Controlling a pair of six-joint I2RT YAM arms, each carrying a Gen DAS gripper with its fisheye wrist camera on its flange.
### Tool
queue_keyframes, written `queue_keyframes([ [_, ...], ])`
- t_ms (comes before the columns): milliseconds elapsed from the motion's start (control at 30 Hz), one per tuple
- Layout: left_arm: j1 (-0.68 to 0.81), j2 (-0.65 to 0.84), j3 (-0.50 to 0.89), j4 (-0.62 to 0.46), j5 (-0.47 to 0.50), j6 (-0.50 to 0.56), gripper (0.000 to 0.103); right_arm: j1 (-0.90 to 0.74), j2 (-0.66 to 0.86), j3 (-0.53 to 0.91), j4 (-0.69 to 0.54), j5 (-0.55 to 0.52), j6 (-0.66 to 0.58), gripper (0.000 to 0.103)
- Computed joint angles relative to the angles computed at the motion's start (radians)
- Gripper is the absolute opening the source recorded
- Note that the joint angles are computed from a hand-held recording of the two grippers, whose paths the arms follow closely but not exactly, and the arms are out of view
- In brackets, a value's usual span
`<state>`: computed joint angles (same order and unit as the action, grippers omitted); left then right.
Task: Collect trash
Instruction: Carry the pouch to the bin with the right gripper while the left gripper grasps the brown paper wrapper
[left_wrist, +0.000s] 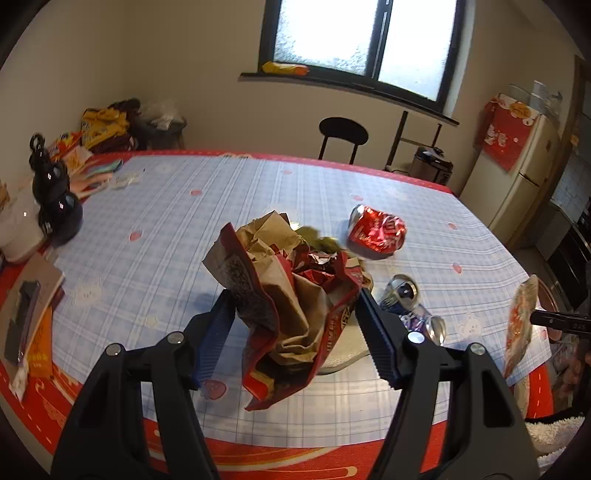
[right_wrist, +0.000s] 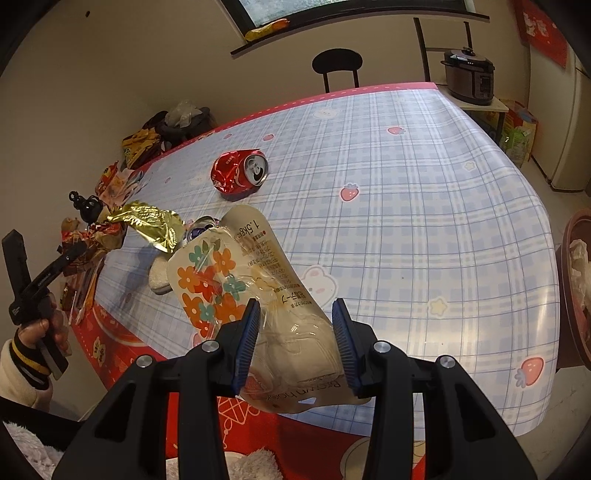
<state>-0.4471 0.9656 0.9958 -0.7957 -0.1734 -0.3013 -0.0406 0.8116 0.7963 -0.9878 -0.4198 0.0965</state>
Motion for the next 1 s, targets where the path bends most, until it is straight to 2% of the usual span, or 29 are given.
queue_keyframes([
  [100, -0.045, 0.032, 0.056, -0.023, -0.030, 0.013, 0.068, 0.005, 0.004, 0.007, 0.006, -0.004, 0.000, 0.040],
  [200, -0.046, 0.030, 0.075, -0.040, -0.035, -0.018, 0.068, -0.027, 0.001, 0.013, -0.002, -0.024, -0.020, 0.040],
  [433, -0.053, -0.052, 0.120, -0.080, -0.076, -0.095, 0.068, -0.183, -0.006, 0.035, -0.054, -0.102, -0.117, 0.040],
  [600, -0.132, -0.026, 0.217, -0.102, -0.150, -0.114, 0.068, -0.316, 0.011, 0.076, -0.086, -0.174, -0.198, 0.040],
  [800, -0.252, 0.058, 0.319, -0.113, -0.235, -0.159, 0.068, -0.531, 0.052, 0.142, -0.154, -0.298, -0.346, 0.040],
  [1000, -0.400, 0.189, 0.442, -0.113, -0.310, -0.198, 0.068, -0.857, 0.172, 0.235, -0.276, -0.430, -0.610, 0.040],
])
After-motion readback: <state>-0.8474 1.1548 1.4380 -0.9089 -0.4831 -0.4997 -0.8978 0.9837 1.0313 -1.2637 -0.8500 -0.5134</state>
